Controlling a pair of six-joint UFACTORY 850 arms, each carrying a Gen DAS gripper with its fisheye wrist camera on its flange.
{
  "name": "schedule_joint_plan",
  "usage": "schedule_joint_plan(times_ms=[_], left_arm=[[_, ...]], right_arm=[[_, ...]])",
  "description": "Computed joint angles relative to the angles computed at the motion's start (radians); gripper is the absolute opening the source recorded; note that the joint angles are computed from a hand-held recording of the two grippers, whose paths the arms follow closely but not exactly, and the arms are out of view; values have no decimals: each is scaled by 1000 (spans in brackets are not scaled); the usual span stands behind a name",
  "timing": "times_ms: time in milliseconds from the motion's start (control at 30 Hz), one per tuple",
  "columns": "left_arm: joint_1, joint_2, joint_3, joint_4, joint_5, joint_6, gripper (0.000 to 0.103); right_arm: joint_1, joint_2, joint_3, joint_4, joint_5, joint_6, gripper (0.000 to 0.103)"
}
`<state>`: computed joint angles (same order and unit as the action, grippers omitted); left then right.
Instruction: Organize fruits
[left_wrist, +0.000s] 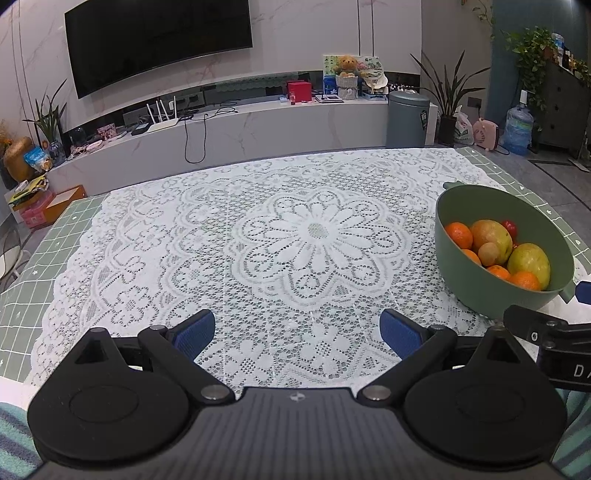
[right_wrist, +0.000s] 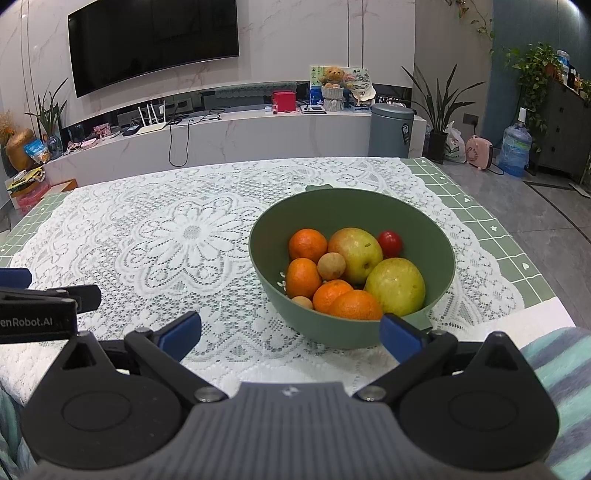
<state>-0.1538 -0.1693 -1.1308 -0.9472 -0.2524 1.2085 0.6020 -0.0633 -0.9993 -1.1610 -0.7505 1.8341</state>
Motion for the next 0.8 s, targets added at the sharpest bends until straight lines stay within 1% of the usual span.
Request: schedule_joint_plan(times_ms=[200,633,800], left_arm=[[-1,4,3,-16,0,21,103],[-2,8,2,-20,8,16,103],[3,10,4,-62,-6,54,103]], right_arm=[[0,-3,-3,11,0,-4,99],[-7,-1,-4,30,11,-14,99],[-8,0,-2,35,14,-17,99]])
